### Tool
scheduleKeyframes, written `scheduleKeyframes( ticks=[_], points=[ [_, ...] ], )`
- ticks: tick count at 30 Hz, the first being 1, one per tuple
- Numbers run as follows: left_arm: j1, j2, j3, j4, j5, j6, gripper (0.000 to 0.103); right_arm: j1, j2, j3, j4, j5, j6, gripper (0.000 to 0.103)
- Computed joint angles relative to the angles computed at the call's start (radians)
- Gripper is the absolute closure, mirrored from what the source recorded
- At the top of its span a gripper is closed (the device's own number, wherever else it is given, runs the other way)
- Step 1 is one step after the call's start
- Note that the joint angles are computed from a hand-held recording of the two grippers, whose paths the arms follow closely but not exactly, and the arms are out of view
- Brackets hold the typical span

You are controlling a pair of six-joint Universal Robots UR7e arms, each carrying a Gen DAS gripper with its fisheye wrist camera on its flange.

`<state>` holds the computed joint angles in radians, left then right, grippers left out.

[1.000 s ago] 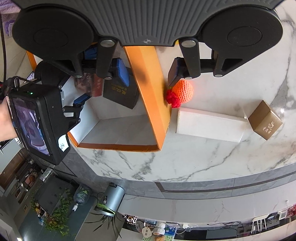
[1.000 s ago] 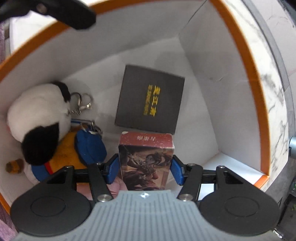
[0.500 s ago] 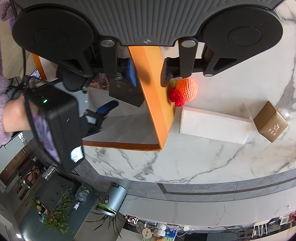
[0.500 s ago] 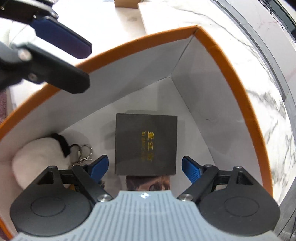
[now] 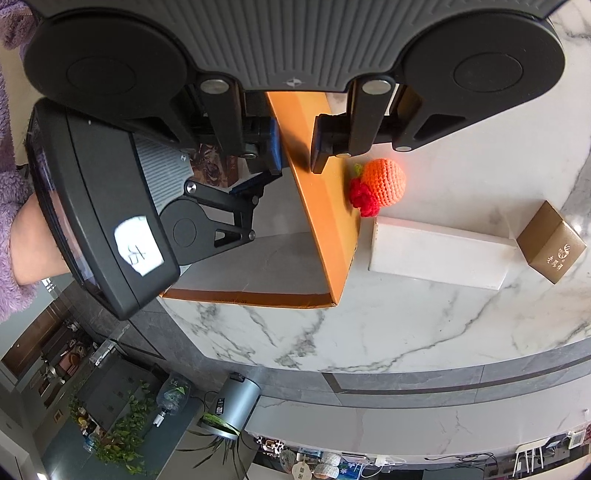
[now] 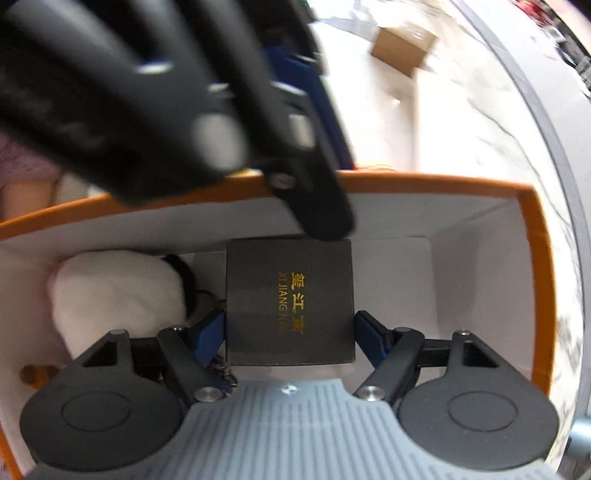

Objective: Organize objects
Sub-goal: 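Lower the card deck box into the orange box and open the right gripper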

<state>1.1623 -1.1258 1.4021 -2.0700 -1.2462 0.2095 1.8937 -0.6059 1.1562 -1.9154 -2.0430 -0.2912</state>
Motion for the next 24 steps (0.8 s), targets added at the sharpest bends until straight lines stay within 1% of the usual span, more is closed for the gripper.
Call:
scheduleKeyframes(
  ticks=[2,5,7,10,12,14,16,18,20,21,24],
  points=[
    [-0.003,-0.001,0.001,0.003,0.006,0.002,0.083,-0.001,-0.005,0.002,0.002,0.004,0.006,0.026],
    [-0.005,-0.001,0.001,0.007,0.012,0.004,0.083,-0.009,-0.029,0.02,-0.023,0.062,0.011,0.026],
    [-0.006,-0.001,0.0,0.008,0.015,-0.001,0.083,-0.009,-0.035,0.021,-0.025,0.065,0.006,0.027],
    [-0.008,-0.004,0.002,0.011,0.017,-0.006,0.083,-0.012,-0.043,0.017,-0.02,0.055,0.026,0.026],
    [-0.009,-0.006,0.002,0.013,0.017,-0.006,0.083,-0.013,-0.059,0.024,-0.021,0.028,0.051,0.026],
    [-0.008,-0.006,0.001,0.014,0.017,-0.007,0.083,-0.02,-0.076,0.019,0.027,0.013,0.097,0.03],
    [-0.01,-0.009,0.005,0.011,0.018,-0.008,0.083,-0.028,-0.087,0.003,0.112,-0.011,0.156,0.036],
    [-0.01,-0.008,0.004,0.013,0.015,-0.013,0.083,-0.04,-0.091,-0.013,0.209,-0.042,0.24,0.037],
    [-0.01,-0.01,0.004,0.012,0.011,-0.014,0.083,-0.056,-0.098,-0.011,0.269,-0.045,0.294,0.037],
    [-0.01,-0.01,0.004,0.012,0.011,-0.014,0.083,-0.063,-0.103,-0.003,0.282,-0.042,0.31,0.037],
    [-0.011,-0.01,0.003,0.016,0.017,-0.016,0.083,-0.08,-0.114,0.028,0.289,-0.038,0.318,0.037]
  ],
)
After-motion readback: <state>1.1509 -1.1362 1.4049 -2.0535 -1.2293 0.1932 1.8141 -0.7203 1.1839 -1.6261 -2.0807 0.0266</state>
